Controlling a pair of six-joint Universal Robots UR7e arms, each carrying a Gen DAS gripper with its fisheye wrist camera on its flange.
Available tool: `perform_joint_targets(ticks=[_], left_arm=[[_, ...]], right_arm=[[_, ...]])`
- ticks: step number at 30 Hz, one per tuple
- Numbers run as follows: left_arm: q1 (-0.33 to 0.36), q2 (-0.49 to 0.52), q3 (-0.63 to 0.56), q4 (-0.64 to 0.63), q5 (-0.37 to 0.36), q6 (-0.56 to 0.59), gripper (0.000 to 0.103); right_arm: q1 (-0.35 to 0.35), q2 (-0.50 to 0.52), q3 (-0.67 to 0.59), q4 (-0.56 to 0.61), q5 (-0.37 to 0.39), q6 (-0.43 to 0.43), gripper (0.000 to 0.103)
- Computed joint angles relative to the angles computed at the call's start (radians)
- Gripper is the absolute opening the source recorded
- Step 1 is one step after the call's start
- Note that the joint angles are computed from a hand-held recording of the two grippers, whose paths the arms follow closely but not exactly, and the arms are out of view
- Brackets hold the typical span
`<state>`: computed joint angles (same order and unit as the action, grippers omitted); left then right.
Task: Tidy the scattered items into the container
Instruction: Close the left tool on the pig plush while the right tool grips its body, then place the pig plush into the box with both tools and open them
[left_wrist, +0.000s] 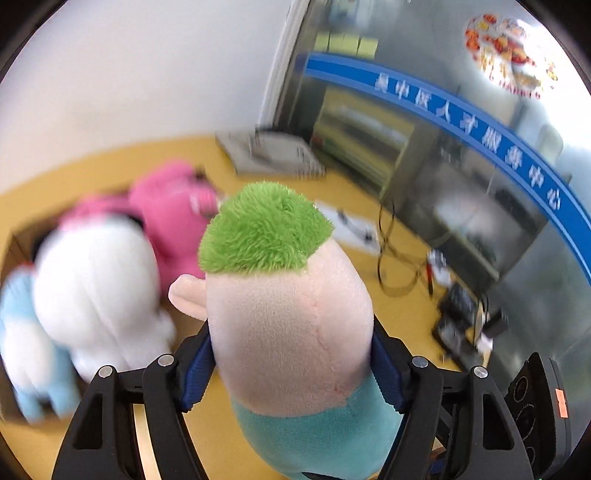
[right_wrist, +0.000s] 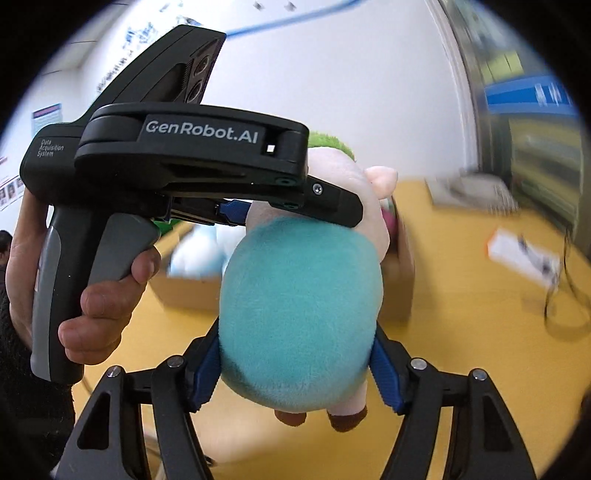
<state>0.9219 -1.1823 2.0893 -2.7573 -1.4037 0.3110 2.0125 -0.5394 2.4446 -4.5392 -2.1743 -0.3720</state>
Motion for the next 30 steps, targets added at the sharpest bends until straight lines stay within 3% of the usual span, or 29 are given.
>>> perform_joint_targets(ticks=[4,8,12,14,16,18,22,24,26,27,28,30], left_arm=[[0.011,0.111,-0.18,0.037,0.016,0.016,0.079],[0.046,0.272,-0.361,0.134,0.039,-0.021,0.079],[0.104,0.422,-0.486,0.287,0.049,-0.05,0.079],[0.123,0.455,-0.499,0.306,0.033,-0.033,0.08],[0.13,0.468,-0.499,0.3,0.024,-0.025,0.083],[0.136,0.475,-0.509,0.314,0.018,-0.029,0.084],[0.137,0.491,-0.514,0.327,0.02,-0.029,0.088],[0.132,0.5,-0.509,0.32,0.024,-0.039,0.091],[0.131,0.503,-0.501,0.311,0.027,-0.051,0.093],[0.126,0.501,-0.492,0.299,0.041,-0.047,0.093],[0.12,0.498,-0.482,0.288,0.057,-0.04,0.093],[0.113,0.48,-0.462,0.279,0.068,-0.031,0.091]], right_arm=[[-0.078,-0.12,-0.068,0.095,0.119,-0.112,0.069],[-0.187,-0.132,-0.158,0.14,0.202,-0.209,0.069],[-0.284,-0.121,-0.187,0.253,0.182,-0.15,0.069],[-0.32,-0.119,-0.183,0.326,0.154,-0.108,0.075],[-0.309,-0.102,-0.183,0.317,0.107,-0.151,0.074],[-0.286,-0.125,-0.17,0.364,0.062,-0.125,0.075],[-0.236,-0.177,-0.094,0.266,0.083,-0.106,0.075],[-0.231,-0.211,-0.08,0.281,0.119,-0.092,0.065],[-0.239,-0.213,-0.114,0.352,0.102,-0.117,0.034],[-0.232,-0.197,-0.148,0.409,0.063,-0.107,0.026],[-0.239,-0.186,-0.176,0.471,0.039,-0.088,0.022],[-0.271,-0.164,-0.182,0.479,0.074,-0.059,0.022]])
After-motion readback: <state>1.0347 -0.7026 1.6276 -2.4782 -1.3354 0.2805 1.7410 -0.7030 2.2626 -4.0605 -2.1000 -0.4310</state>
